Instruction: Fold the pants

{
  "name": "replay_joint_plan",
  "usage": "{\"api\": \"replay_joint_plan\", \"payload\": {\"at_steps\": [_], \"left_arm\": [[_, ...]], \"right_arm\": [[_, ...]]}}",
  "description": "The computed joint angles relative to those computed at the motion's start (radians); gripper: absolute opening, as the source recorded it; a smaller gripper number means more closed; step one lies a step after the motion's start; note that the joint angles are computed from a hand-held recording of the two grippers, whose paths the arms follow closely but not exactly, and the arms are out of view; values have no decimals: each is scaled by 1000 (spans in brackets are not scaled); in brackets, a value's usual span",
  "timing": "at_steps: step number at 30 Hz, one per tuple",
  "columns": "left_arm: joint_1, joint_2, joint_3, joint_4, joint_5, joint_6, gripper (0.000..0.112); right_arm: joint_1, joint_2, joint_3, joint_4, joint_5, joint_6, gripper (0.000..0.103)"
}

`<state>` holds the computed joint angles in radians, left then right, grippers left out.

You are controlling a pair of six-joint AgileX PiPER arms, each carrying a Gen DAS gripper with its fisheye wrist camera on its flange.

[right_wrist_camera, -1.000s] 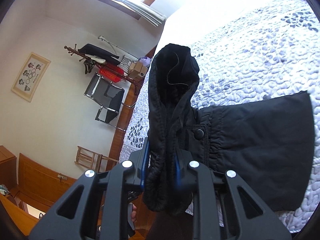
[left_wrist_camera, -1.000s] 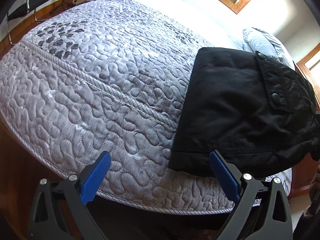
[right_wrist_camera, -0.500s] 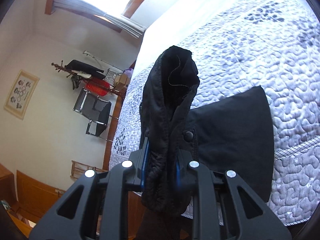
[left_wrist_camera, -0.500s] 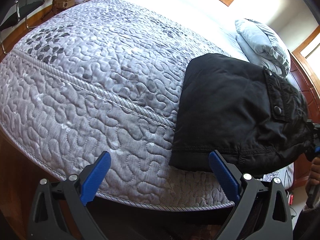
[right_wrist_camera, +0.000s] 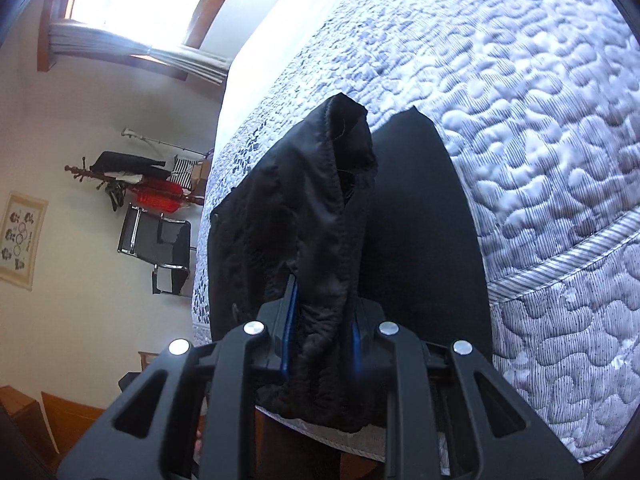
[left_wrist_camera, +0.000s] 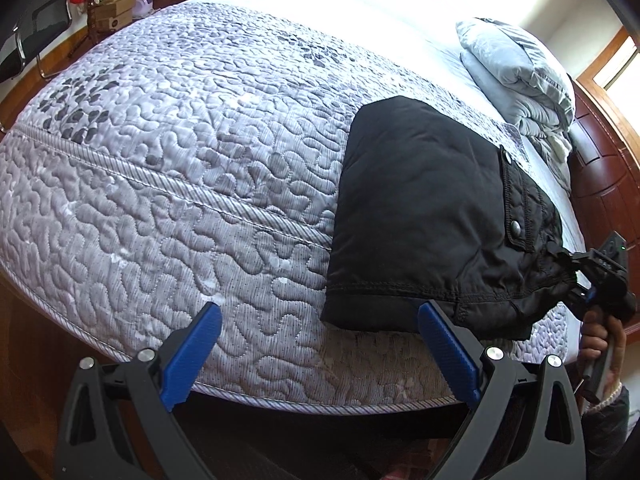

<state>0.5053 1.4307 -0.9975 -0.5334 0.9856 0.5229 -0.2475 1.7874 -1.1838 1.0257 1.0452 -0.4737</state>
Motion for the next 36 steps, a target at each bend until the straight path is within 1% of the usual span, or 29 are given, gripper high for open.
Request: {"api": "replay_joint_plan", "payload": {"at_steps": [3,5,7,8,10,12,16,20,21,22,23,26,27,29,36], "left_arm": [[-14,-3,1,5,1,-3,99],[-18,-2,0,3,5,-5,99],[-23,-3,0,4,5,-7,99],[-27,-4,1,5,5,-9,99],[-31,-3,2,7,5,-11,99],[-32,0,2,3,6,-11,99],[-37,1,3,2,10,-13,99],[-45,-3,5,4,11,-17,99],[-48,-5,5,5,12,-21,99],[-50,-6,5,5,15,-23,99],[-51,-7,5,6,16,-24,99],[-55,-13,4,8,18,-24,99],[-55,-16,4,10,19,-25,99],[-53,-19,4,10,18,-26,99],[-59,-24,6,10,20,-31,99]], "right_arm": [[-4,8,22,-1,-20,-18,27],[-11,1,44,-11,-32,-34,39],[-18,-15,53,-17,-34,-42,44],[-27,-25,64,-12,-29,-56,53],[-54,-35,82,4,-1,-69,66],[-79,-45,109,27,24,-100,66],[-94,-82,157,-6,34,-113,70],[-87,-94,214,-3,28,-143,70],[-81,-99,226,4,17,-149,67],[-78,-96,236,16,15,-160,53],[-65,-93,231,10,7,-139,47],[-51,-102,218,-6,3,-121,37],[-31,-109,201,-11,-2,-94,35],[-37,-133,189,-2,11,-99,32],[-40,-186,132,-21,25,-77,31]]}}
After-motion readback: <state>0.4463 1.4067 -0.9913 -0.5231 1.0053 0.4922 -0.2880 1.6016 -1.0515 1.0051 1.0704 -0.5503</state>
